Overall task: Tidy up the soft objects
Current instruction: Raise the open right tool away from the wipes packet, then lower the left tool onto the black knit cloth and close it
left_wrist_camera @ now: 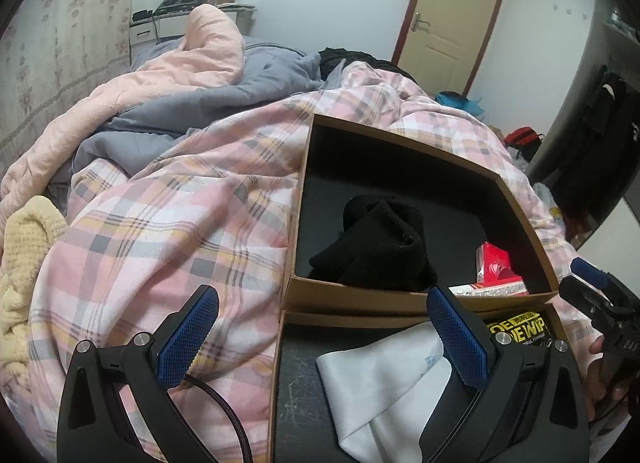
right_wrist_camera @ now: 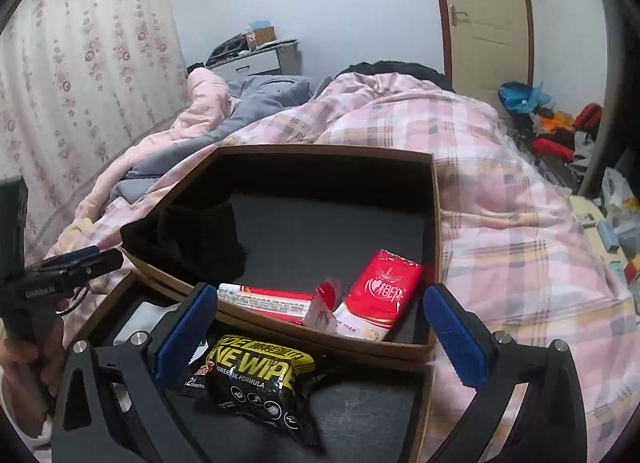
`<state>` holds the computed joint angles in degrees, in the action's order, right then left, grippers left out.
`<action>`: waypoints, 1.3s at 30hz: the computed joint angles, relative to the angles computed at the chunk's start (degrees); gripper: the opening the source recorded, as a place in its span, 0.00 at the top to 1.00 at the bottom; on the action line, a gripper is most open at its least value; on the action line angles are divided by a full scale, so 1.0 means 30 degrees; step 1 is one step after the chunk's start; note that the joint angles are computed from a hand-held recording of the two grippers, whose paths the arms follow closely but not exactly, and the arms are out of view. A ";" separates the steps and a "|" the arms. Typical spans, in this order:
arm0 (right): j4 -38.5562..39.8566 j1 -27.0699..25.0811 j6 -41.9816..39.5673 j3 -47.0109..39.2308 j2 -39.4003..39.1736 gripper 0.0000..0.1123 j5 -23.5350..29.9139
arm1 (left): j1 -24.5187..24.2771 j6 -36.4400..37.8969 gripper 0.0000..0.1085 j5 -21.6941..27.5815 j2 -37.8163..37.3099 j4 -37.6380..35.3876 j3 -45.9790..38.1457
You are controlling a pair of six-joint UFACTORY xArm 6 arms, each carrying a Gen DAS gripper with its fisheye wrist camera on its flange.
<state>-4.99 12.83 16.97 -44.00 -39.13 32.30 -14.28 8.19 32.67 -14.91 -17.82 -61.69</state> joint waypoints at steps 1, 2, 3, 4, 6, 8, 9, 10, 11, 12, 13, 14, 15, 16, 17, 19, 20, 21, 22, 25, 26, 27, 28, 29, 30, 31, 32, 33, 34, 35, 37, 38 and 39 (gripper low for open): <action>-0.0447 0.0063 0.0260 -0.0009 0.0008 0.09 0.0031 | -0.0020 0.0122 0.05 0.0059 -0.0006 -0.0071 -0.0022; -0.0826 0.0084 0.0491 -0.0022 0.0071 0.09 0.0044 | -0.0057 0.0146 0.05 0.0008 -0.0036 0.0017 0.0005; -0.1063 0.0094 0.0617 -0.0042 0.0123 0.09 0.0045 | -0.0125 0.0058 0.05 -0.0128 -0.0095 0.0246 0.0076; -0.1162 0.0094 0.0632 -0.0015 0.0127 0.09 -0.0002 | -0.0195 0.0099 0.05 -0.0199 -0.0156 0.0302 0.0123; -0.1358 0.0050 0.0690 0.0030 0.0108 0.09 -0.0094 | -0.0329 0.0645 0.05 -0.0320 -0.0269 -0.0231 0.0269; -0.1462 0.0022 0.0778 0.0076 0.0103 0.09 -0.0137 | -0.0410 0.1303 0.05 -0.0356 -0.0338 -0.0927 0.0240; -0.1486 0.0017 0.0827 0.0119 0.0080 0.09 -0.0162 | -0.0422 0.1850 0.05 -0.0233 -0.0364 -0.1554 0.0156; -0.1579 0.0013 0.0986 0.0161 0.0058 0.09 -0.0199 | -0.0453 0.2772 0.05 -0.0124 -0.0453 -0.2617 0.0102; -0.1691 0.0005 0.1139 0.0215 0.0014 0.09 -0.0235 | -0.0505 0.3629 0.05 -0.0096 -0.0569 -0.3630 0.0111; -0.1815 -0.0006 0.1270 0.0264 -0.0023 0.09 -0.0286 | -0.0548 0.4716 0.05 -0.0167 -0.0731 -0.4949 0.0141; -0.1884 -0.0014 0.1335 0.0329 -0.0081 0.09 -0.0362 | -0.0671 0.5615 0.05 -0.0626 -0.0950 -0.6089 0.0291; -0.1852 -0.0023 0.1324 0.0382 -0.0133 0.09 -0.0438 | -0.0835 0.6090 0.05 -0.1231 -0.1106 -0.6713 0.0452; -0.1740 -0.0064 0.1248 0.0428 -0.0179 0.09 -0.0527 | -0.1098 0.6447 0.05 -0.2472 -0.1356 -0.7373 0.0755; -0.1696 -0.0073 0.1246 0.0472 -0.0217 0.09 -0.0563 | -0.1209 0.6584 0.05 -0.3234 -0.1458 -0.7851 0.0858; -0.1613 -0.0100 0.1215 0.0506 -0.0240 0.09 -0.0587 | -0.1123 0.6425 0.05 -0.3207 -0.1436 -0.8007 0.0720; -0.1388 -0.0168 0.1099 0.0536 -0.0219 0.09 -0.0603 | -0.0427 0.5656 0.05 -0.1221 -0.0848 -0.8076 -0.0434; -0.1284 -0.0199 0.1033 0.0554 -0.0220 0.09 -0.0612 | 0.0150 0.5731 0.05 0.0579 -0.0347 -0.8717 -0.1325; -0.1222 -0.0226 0.1012 0.0558 -0.0213 0.09 -0.0623 | 0.0585 0.5812 0.05 0.1964 0.0056 -0.9203 -0.1952; -0.1156 -0.0247 0.0989 0.0588 -0.0246 0.09 -0.0652 | 0.0964 0.5696 0.05 0.3094 0.0417 -0.9465 -0.2437; -0.0923 -0.0290 0.0889 0.0673 -0.0362 0.09 -0.0759 | 0.1581 0.6232 0.05 0.4046 0.0724 -1.0986 -0.2546; -0.0842 -0.0304 0.0850 0.0675 -0.0359 0.09 -0.0772 | 0.1725 0.6383 0.05 0.4226 0.0840 -1.1465 -0.2589; -0.0766 -0.0317 0.0821 0.0673 -0.0361 0.09 -0.0775 | 0.1814 0.6470 0.05 0.4337 0.0937 -1.1745 -0.2638; -0.0654 -0.0347 0.0748 0.0668 -0.0349 0.09 -0.0790 | 0.1802 0.6337 0.05 0.4316 0.1041 -1.1628 -0.2720; -0.0621 -0.0353 0.0741 0.0660 -0.0343 0.09 -0.0786 | 0.1723 0.6195 0.05 0.4166 0.1099 -1.1272 -0.2769; -0.0577 -0.0362 0.0717 0.0643 -0.0325 0.09 -0.0774 | 0.1596 0.6068 0.05 0.3982 0.1160 -1.0821 -0.2829; -0.0572 -0.0367 0.0682 0.0653 -0.0332 0.09 -0.0785 | 0.1429 0.5741 0.05 0.3810 0.1235 -1.0032 -0.2901; -0.0572 -0.0367 0.0682 0.0653 -0.0332 0.09 -0.0785 | 0.1297 0.5352 0.05 0.3625 0.1349 -0.9215 -0.2954; -0.0521 -0.0372 0.0690 0.0644 -0.0335 0.09 -0.0786 | 0.1120 0.4844 0.05 0.3430 0.1313 -0.8232 -0.2898; -0.0407 -0.0405 0.0612 0.0667 -0.0337 0.09 -0.0819 | 0.0877 0.4300 0.05 0.3228 0.1391 -0.7134 -0.2930; -0.0311 -0.0424 0.0567 0.0679 -0.0336 0.09 -0.0839 | 0.0599 0.3736 0.05 0.3011 0.1465 -0.5980 -0.2909; -0.0082 -0.0469 0.0453 0.0680 -0.0322 0.09 -0.0854 | 0.0293 0.3275 0.05 0.2909 0.1596 -0.4811 -0.2979; 0.0028 -0.0488 0.0388 0.0680 -0.0312 0.09 -0.0860 | 0.0176 0.3229 0.05 0.2887 0.1641 -0.4568 -0.3000; 0.0084 -0.0486 0.0388 0.0677 -0.0306 0.09 -0.0842 | 0.0042 0.3183 0.05 0.2877 0.1690 -0.4246 -0.3031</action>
<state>-4.74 11.37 18.13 -41.97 -40.04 29.77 -14.15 17.74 41.30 -9.84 -30.56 -70.79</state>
